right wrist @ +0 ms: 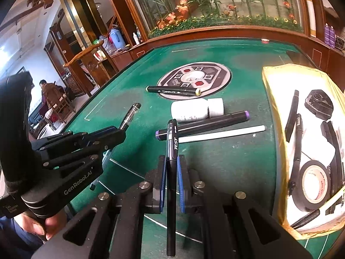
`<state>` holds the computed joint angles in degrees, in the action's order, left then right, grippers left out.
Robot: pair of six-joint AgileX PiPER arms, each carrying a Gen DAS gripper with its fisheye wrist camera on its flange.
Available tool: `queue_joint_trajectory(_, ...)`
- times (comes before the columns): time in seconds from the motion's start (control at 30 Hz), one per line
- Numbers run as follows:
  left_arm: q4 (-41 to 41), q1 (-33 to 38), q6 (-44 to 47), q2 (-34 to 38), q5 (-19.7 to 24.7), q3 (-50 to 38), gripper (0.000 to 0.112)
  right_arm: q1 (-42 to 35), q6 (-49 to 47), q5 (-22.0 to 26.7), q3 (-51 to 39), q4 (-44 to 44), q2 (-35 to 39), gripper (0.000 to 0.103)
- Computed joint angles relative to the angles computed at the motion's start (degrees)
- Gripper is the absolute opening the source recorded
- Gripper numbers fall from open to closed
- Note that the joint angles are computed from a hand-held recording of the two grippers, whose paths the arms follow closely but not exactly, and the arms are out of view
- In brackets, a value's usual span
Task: Organize rigid objects
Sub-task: 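Carry the black pen and clear pen over the white tray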
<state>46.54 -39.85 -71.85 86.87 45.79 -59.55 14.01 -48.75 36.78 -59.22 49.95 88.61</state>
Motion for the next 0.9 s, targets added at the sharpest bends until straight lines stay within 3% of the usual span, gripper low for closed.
queue_joint_trajectory(0.3,-6.6,1.7,6.7,-1.0,-3.6,-2.8,0.01,-8.4,-3.0,2.6,-0.8,4.4,-0.9,0.009)
queue_joint_trajectory(0.53,-18.1,1.3,19.2,4.7,-5.6,-12.8,0.01,-18.0,-5.3,5.2,-1.9,8.2,-0.7,0.009)
queue_joint_trajectory(0.9,-32.4,-2.0,34.8,20.7,0.8,-38.8,0.01,-29.5,-5.7,6.5,-5.7,9.7,2.6,0.009)
